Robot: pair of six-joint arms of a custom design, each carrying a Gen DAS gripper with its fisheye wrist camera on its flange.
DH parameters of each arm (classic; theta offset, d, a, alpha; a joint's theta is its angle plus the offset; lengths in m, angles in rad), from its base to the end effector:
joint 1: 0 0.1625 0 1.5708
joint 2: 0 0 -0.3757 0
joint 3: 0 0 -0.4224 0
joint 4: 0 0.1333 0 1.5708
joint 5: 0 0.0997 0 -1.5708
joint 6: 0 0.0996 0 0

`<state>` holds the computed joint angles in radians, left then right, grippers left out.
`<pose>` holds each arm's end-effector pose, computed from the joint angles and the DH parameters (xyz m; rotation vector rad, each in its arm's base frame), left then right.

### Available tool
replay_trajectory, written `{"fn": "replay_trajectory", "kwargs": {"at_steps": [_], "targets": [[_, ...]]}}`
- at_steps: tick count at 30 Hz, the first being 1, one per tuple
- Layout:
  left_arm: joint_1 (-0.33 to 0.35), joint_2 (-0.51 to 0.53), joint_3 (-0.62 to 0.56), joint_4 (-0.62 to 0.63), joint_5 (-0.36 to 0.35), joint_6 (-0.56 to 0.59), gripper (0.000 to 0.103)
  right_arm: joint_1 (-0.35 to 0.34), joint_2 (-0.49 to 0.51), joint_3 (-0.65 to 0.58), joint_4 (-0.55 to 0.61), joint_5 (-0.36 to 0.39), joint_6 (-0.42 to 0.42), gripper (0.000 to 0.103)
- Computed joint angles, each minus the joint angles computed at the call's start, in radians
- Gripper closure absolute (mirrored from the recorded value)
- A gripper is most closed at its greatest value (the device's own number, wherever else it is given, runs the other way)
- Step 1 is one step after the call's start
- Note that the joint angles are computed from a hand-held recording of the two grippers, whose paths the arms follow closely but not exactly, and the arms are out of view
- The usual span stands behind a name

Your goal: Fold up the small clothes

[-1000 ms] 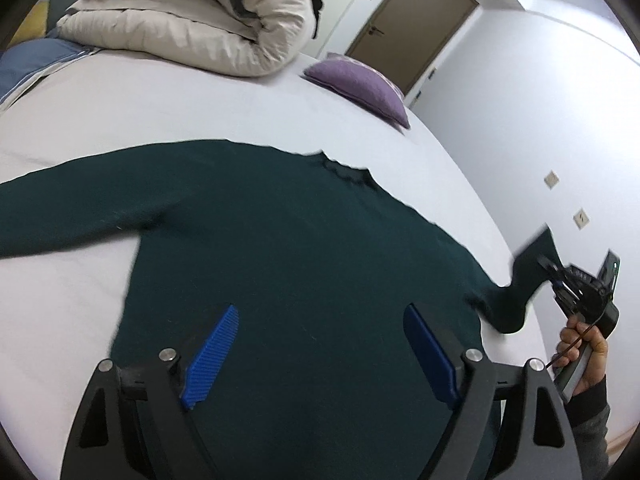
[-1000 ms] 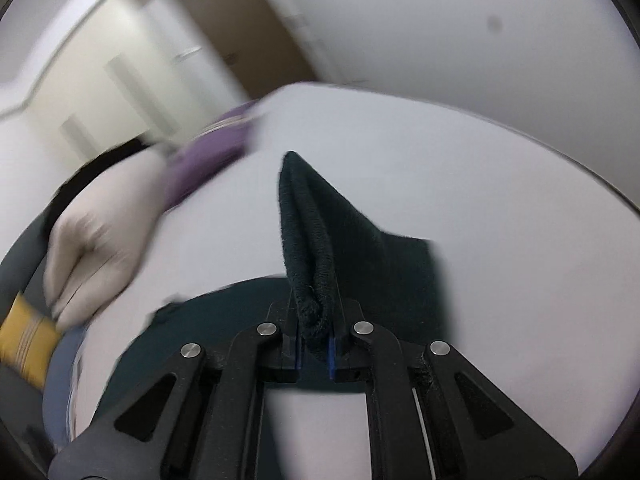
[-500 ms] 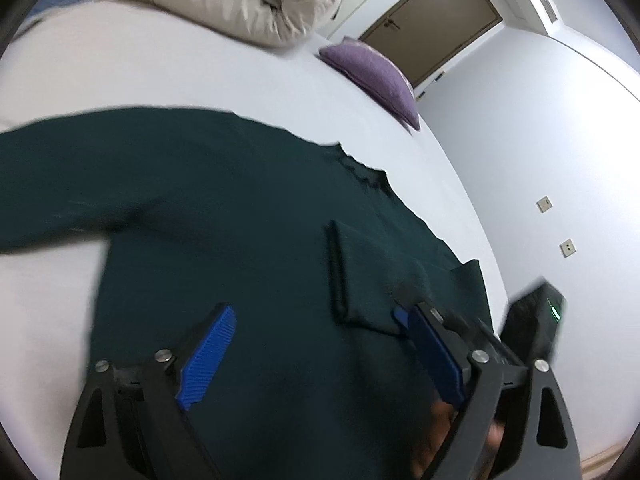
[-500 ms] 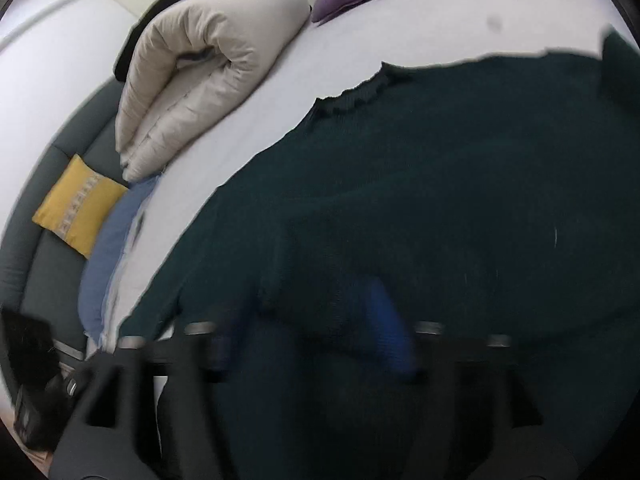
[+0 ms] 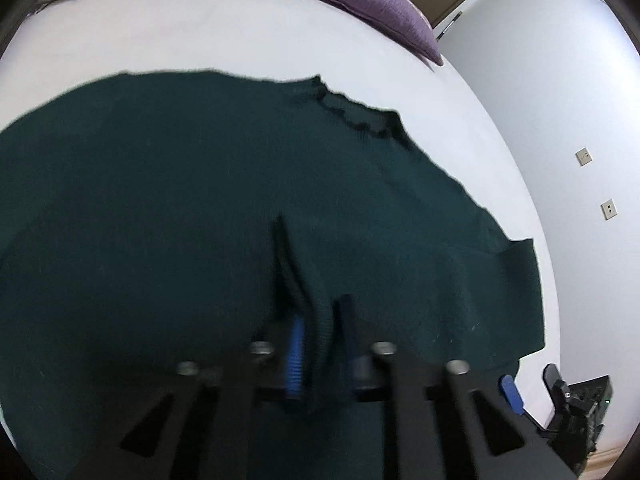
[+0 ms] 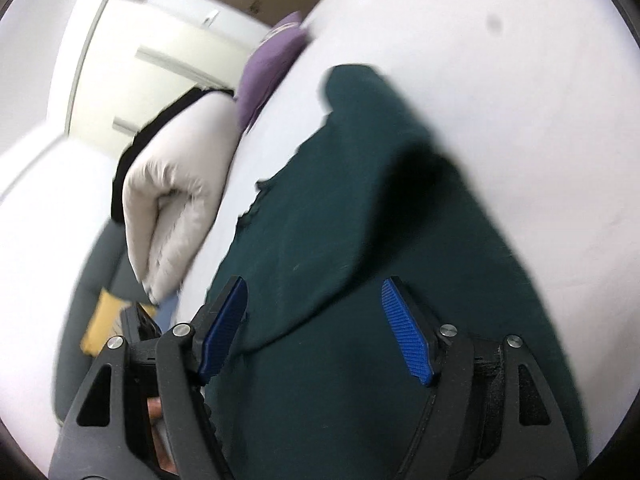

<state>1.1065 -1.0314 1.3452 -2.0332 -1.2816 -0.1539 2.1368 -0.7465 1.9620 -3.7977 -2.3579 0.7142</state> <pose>-0.1722 -0.7050 0.2748 0.4162 2.8628 -0.3333 0.3400 -0.4181 0.0688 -0.7690 -2.4852 1.7547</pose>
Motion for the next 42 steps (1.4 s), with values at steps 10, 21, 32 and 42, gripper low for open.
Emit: {"fn": "replay_trajectory", "kwargs": {"at_steps": [10,21,32,42], "targets": [[-0.003,-0.014,-0.027,-0.191,0.023,0.12,0.094,-0.08,-0.024,0.0,-0.091,0.05,-0.028,0.036],[0.057,0.026,0.011,-0.281,0.055,0.15,0.094,-0.143,-0.025,0.008,-0.188,0.022,-0.052,0.062],[0.038,0.013,0.058,-0.365,0.098,0.254,0.094,-0.047,-0.133,-0.096,0.183,-0.171,-0.189,0.058],[0.055,-0.016,0.116,-0.407,0.095,0.259,0.09,-0.243,-0.138,-0.22,0.478,0.005,-0.247,0.084]]}}
